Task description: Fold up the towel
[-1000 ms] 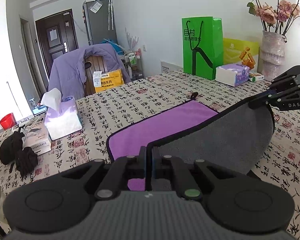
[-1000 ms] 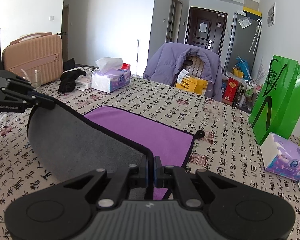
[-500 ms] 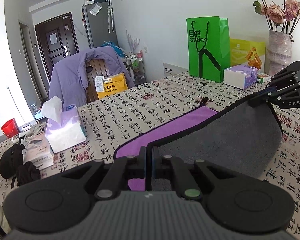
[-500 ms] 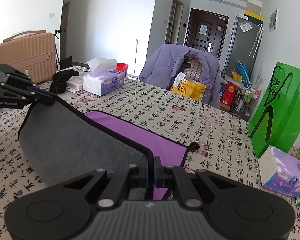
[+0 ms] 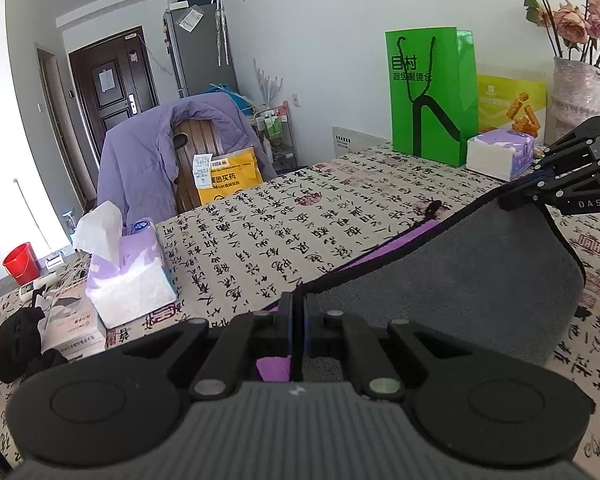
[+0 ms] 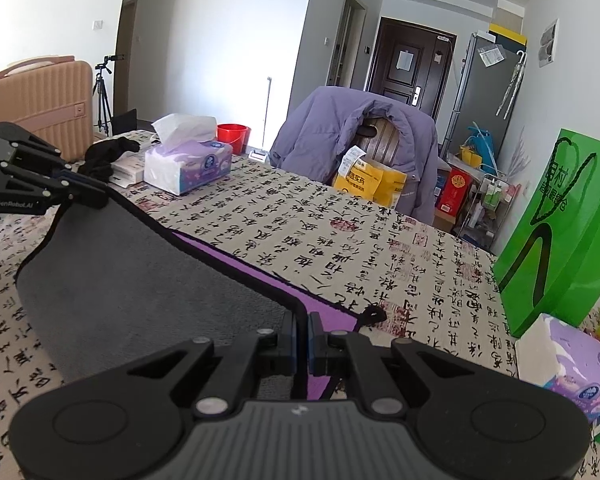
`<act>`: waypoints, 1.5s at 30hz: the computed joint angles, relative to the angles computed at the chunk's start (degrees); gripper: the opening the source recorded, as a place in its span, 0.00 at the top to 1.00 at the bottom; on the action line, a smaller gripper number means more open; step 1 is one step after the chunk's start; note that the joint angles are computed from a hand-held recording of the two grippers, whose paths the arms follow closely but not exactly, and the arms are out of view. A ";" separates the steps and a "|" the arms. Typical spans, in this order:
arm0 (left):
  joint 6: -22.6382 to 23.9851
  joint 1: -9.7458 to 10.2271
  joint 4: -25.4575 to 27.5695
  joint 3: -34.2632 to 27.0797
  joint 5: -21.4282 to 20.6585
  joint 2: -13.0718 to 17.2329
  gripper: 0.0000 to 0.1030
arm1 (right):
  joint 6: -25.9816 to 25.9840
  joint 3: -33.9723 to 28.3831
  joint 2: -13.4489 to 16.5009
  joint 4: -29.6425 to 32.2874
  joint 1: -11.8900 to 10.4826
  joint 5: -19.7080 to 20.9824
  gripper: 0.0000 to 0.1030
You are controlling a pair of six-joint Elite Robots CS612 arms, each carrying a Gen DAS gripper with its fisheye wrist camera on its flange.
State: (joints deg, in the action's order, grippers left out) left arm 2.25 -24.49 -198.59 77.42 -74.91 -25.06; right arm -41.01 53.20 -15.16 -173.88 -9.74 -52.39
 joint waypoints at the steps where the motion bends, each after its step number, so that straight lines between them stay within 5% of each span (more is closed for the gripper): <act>1: 0.12 0.13 0.20 -0.45 -0.12 0.23 0.95 | 0.01 -0.73 0.35 0.38 0.09 -0.17 0.95; 37: 0.93 3.28 11.18 -16.47 -1.72 9.43 0.94 | -1.34 -34.40 18.02 19.43 2.47 -3.64 0.95; 45: 0.44 3.63 12.00 -17.06 -2.73 9.87 0.92 | -1.28 -36.49 19.23 20.34 2.38 -2.85 0.91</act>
State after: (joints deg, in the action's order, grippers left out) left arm 2.69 -20.86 -186.59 60.37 -77.65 -15.20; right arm -42.28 16.70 4.07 -153.54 -7.36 -55.24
